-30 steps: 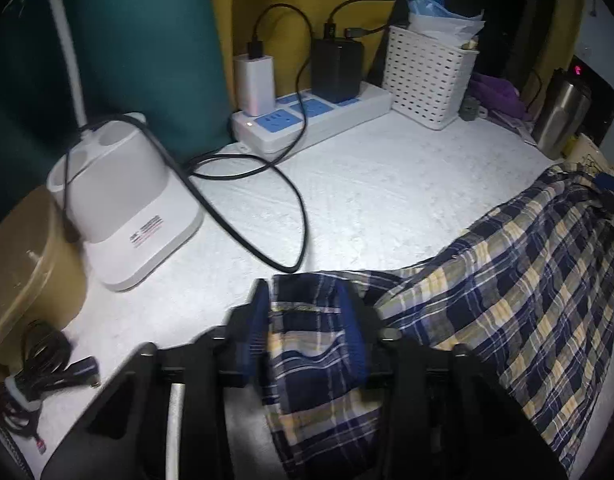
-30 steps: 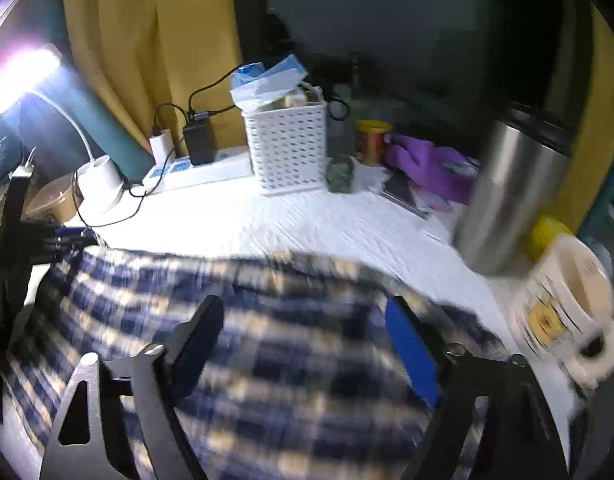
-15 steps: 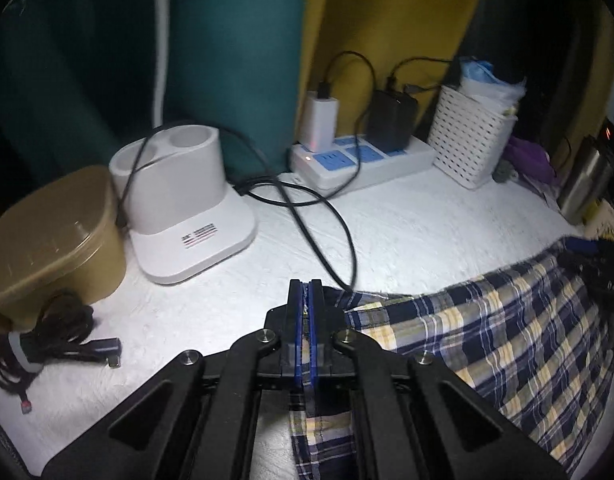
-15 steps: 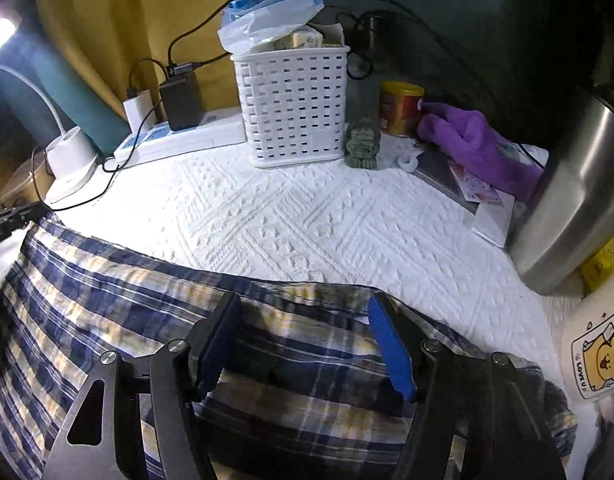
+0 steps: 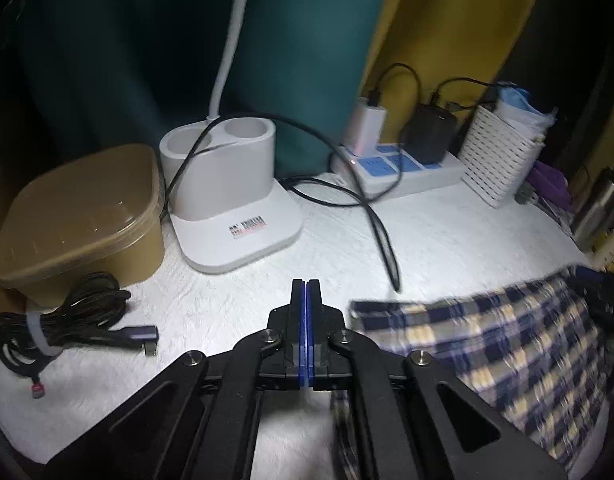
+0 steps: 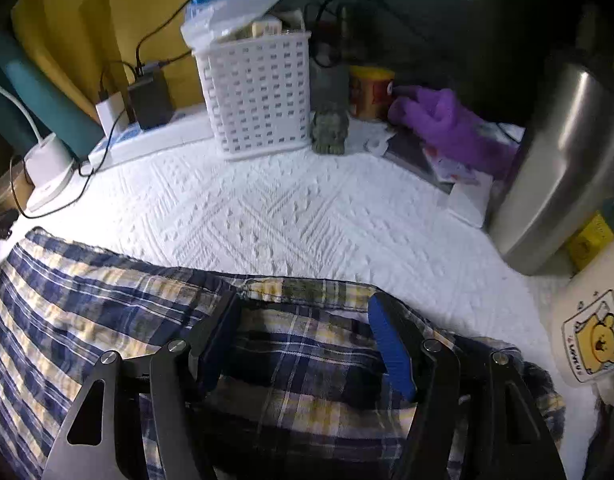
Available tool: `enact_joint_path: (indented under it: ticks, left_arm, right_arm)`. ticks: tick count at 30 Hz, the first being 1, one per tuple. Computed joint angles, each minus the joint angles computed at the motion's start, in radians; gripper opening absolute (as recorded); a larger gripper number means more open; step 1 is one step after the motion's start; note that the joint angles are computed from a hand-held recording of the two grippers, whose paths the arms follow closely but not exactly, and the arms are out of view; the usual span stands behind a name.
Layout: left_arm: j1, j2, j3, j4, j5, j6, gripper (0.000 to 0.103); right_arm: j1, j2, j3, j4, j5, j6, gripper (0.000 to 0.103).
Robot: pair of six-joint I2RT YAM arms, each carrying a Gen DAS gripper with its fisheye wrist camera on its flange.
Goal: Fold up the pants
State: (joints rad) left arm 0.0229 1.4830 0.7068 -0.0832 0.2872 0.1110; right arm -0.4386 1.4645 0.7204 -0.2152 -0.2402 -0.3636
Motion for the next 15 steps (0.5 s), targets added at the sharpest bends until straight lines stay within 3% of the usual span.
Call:
enact_joint_path:
  ticks: [2,4,5,14,15]
  left_arm:
    - [-0.005,-0.048,-0.024,-0.038,0.014,0.015,0.010]
    - [-0.008,-0.089,-0.047,-0.084,0.036,0.030,0.063]
    - [-0.008,-0.122,-0.076,-0.094,0.055,0.033,0.067]
    - [-0.066,-0.303,-0.269,-0.209,-0.001,0.132,0.066]
    - [-0.082,-0.342,-0.308,-0.174,-0.035,0.144,0.057]
  right_arm:
    - [-0.011,-0.041,-0.008,-0.022,-0.007,-0.002,0.069]
    - [-0.028,-0.082,-0.018,-0.049,-0.017,-0.014,0.069]
    - [-0.038,-0.101,-0.024,-0.060,-0.022,-0.021,0.069]
    - [-0.133,-0.200,-0.105,-0.120,-0.049,-0.094,0.069]
    - [-0.139,-0.200,-0.114,-0.114,-0.044,-0.099,0.069]
